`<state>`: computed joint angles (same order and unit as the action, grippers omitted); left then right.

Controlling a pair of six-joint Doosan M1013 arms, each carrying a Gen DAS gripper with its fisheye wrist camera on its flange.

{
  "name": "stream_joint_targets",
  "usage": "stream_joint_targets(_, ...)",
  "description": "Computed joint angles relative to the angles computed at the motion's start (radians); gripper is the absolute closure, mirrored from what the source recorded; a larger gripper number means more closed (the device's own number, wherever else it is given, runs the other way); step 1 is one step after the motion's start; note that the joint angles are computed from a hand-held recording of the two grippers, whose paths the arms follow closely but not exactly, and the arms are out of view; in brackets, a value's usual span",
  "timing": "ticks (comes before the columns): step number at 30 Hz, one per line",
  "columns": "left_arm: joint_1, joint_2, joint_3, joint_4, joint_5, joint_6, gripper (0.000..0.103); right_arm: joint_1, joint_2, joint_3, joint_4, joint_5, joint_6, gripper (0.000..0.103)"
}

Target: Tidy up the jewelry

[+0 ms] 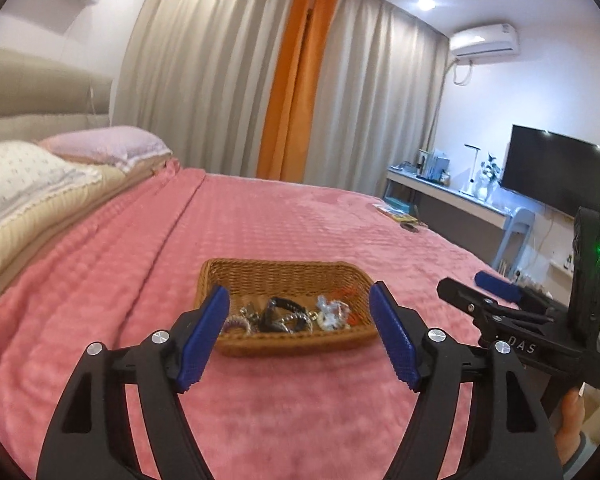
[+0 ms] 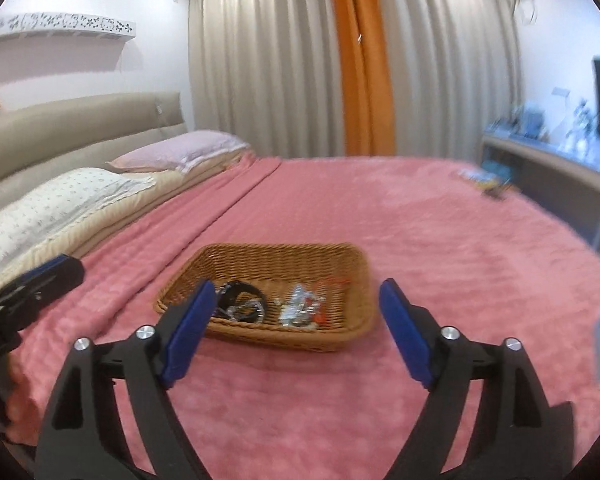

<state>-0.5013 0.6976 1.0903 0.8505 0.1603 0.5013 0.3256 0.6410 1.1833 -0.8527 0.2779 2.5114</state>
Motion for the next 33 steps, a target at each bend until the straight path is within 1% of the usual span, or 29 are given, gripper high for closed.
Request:
stream_joint_targets(1,-0.005,-0.011,0.019,0.060,-0.002,-0.058,0.032,0.005,-0.014,0.026,-0.112,-0.002,0.105,0.016)
stream_joint_targets(2,-0.010,-0.023,0.039,0.113,-0.003,-0.112,0.032,0.010,-0.025,0.046,-0.179,0.001,0.166,0.010)
stream_joint_targets(3,-0.013,-0.031,0.053,0.132,-0.005,-0.134,0.030,0.015,-0.036,0.066,-0.221,0.004,0.201,0.008)
stream_joint_targets(4,-0.018,-0.042,0.070,0.183,0.002,-0.188,0.026,0.018,-0.047,0.086,-0.243,-0.004,0.222,0.008)
stream_joint_targets(5,-0.021,-0.050,0.085,0.263,0.009,-0.272,0.024,0.019,-0.054,0.098,-0.256,-0.014,0.237,0.008)
stream_joint_targets(6,-0.025,-0.058,0.103,0.381,0.019,-0.392,0.023,0.020,-0.065,0.119,-0.300,-0.030,0.285,0.008)
stream_joint_targets(7,-0.031,-0.069,0.124,0.508,0.032,-0.518,0.023,0.021,-0.071,0.134,-0.370,-0.034,0.360,0.008)
stream_joint_targets(8,-0.036,-0.076,0.139,0.583,0.045,-0.591,0.021,0.024,-0.081,0.155,-0.493,-0.037,0.488,0.008)
stream_joint_targets(9,-0.040,-0.081,0.150,0.638,0.060,-0.644,0.017,0.025,-0.087,0.171,-0.584,-0.038,0.584,0.008)
stream_joint_targets(10,-0.048,-0.087,0.164,0.711,0.092,-0.713,0.015,0.027,-0.091,0.181,-0.657,-0.030,0.667,0.008)
stream_joint_targets(11,-0.052,-0.088,0.172,0.748,0.116,-0.742,0.015,0.028,-0.093,0.189,-0.693,-0.014,0.719,0.008)
stream_joint_targets(12,-0.058,-0.089,0.178,0.780,0.135,-0.769,0.015,0.027,-0.095,0.196,-0.703,-0.018,0.738,0.008)
stream_joint_targets(14,-0.065,-0.089,0.188,0.829,0.165,-0.821,0.013,0.021,-0.094,0.200,-0.669,-0.029,0.722,0.008)
stream_joint_targets(15,-0.069,-0.089,0.195,0.879,0.185,-0.872,0.013,0.020,-0.090,0.199,-0.667,-0.020,0.724,0.008)
stream_joint_targets(16,-0.075,-0.085,0.202,0.948,0.223,-0.935,0.013,0.019,-0.086,0.198,-0.670,-0.009,0.727,0.008)
stream_joint_targets(19,-0.087,-0.065,0.204,1.076,0.306,-1.031,0.013,0.015,-0.076,0.193,-0.695,0.003,0.753,0.008)
stream_joint_targets(21,-0.090,-0.055,0.196,1.083,0.328,-1.028,0.013,0.013,-0.067,0.188,-0.723,0.004,0.781,0.008)
stream_joint_targets(23,-0.088,-0.037,0.173,1.020,0.324,-0.963,0.013,0.010,-0.056,0.182,-0.735,-0.008,0.787,0.008)
stream_joint_targets(26,-0.080,-0.009,0.137,0.876,0.311,-0.851,0.010,0.003,-0.034,0.166,-0.682,-0.046,0.723,0.008)
stream_joint_targets(27,-0.076,-0.002,0.130,0.834,0.310,-0.822,0.010,0.003,-0.028,0.161,-0.653,-0.055,0.693,0.008)
stream_joint_targets(28,-0.072,0.008,0.120,0.791,0.309,-0.791,0.010,0.004,-0.019,0.151,-0.578,-0.051,0.617,0.008)
stream_joint_targets(29,-0.070,0.013,0.117,0.777,0.310,-0.786,0.010,0.007,-0.010,0.141,-0.515,-0.042,0.547,0.008)
stream_joint_targets(33,-0.056,0.034,0.100,0.692,0.294,-0.739,0.010,0.010,0.014,0.125,-0.377,-0.037,0.399,0.008)
